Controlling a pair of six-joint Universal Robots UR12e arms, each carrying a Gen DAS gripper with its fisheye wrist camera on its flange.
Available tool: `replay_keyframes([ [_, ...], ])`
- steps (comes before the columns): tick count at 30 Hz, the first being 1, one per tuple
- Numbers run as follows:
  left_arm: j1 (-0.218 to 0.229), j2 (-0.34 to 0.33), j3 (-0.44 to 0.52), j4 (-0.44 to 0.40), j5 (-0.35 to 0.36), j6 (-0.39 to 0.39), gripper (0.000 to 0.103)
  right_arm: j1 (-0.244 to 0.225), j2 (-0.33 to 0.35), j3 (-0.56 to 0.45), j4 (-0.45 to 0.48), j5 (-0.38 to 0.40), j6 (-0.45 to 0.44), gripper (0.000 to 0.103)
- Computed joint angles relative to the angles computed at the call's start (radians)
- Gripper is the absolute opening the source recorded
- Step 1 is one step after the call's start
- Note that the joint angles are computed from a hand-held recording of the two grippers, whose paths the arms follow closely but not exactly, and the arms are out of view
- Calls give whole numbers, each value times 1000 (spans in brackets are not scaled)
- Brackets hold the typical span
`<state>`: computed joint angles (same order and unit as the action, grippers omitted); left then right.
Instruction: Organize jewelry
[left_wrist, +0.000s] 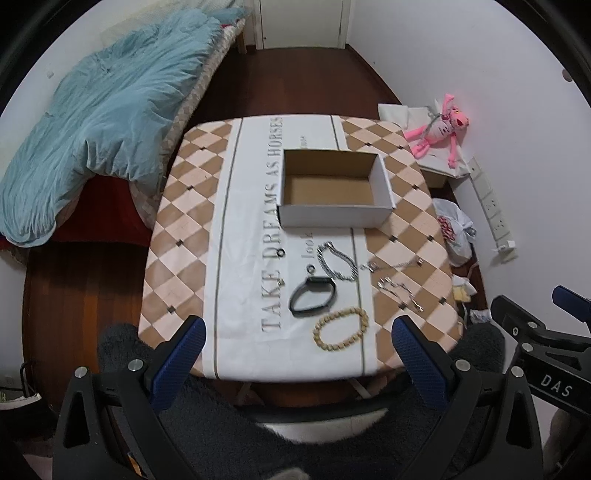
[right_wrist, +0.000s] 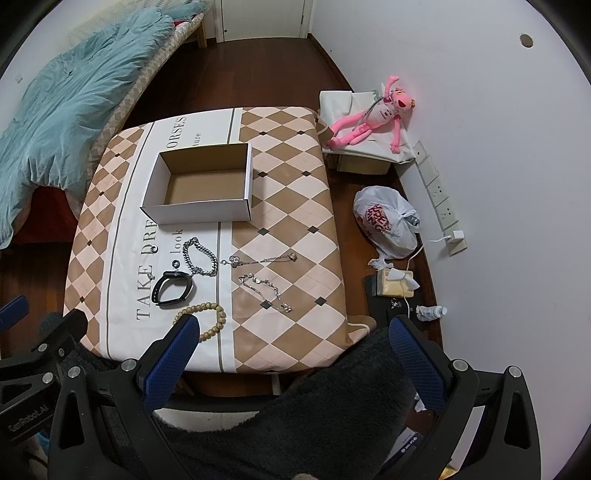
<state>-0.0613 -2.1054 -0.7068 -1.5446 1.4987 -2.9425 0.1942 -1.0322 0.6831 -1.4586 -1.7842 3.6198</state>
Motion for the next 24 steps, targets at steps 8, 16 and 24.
replay_keyframes([
  [8,1,-28,-70,115,149,0,103,-7,70,23,-9,88,-18,103],
  [16,6,-41,-153,174,284,37,103,0,129,78,11,203,-24,80],
  [24,7,-49,-177,139,308,23,103,21,138,114,-31,211,-35,42],
])
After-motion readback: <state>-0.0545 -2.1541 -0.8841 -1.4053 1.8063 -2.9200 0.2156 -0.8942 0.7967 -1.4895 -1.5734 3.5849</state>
